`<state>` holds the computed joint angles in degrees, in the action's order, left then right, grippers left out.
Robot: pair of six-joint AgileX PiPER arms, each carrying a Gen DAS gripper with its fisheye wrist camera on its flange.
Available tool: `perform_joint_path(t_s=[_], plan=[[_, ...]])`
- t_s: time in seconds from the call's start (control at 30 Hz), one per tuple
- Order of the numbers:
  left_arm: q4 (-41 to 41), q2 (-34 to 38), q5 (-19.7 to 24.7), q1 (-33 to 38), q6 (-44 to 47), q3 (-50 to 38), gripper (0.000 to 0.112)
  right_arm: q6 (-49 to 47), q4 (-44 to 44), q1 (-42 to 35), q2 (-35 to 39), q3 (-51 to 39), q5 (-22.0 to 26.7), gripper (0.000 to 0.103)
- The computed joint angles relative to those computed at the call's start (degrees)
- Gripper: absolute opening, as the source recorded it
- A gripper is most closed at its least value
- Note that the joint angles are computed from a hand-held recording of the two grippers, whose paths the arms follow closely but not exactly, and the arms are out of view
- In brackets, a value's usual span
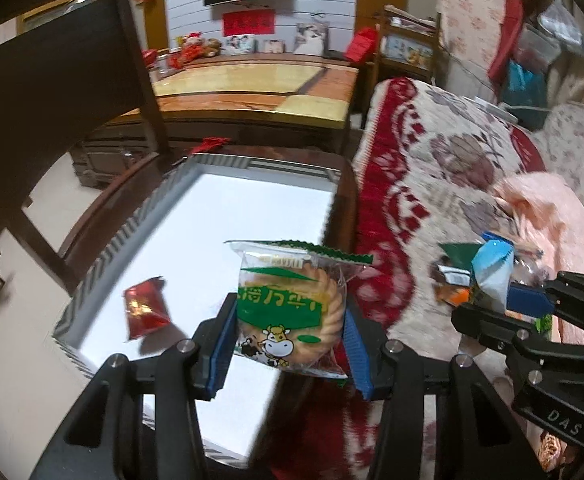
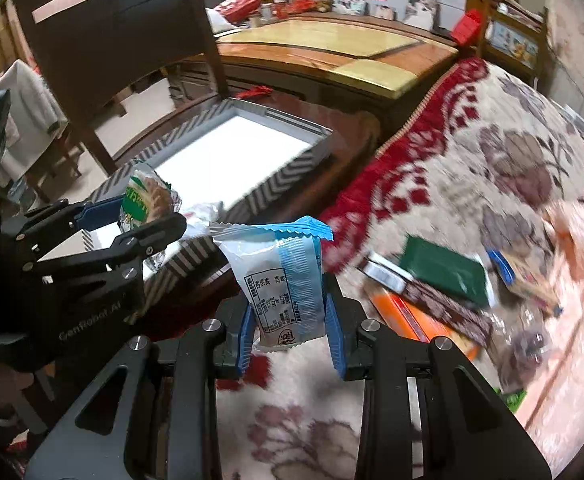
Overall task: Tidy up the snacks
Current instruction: 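Carry both held packets over the striped white tray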
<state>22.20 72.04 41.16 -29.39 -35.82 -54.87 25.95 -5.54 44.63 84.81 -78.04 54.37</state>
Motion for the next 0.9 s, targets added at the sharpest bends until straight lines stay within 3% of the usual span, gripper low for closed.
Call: perform_joint_path(t_s=[0.9], plan=[[-12.19,2.24,-1.97,17.66,12.51,2.19,0.052,-7.99,5.72,3.67,18.77,-22.79,3.7,0.029]])
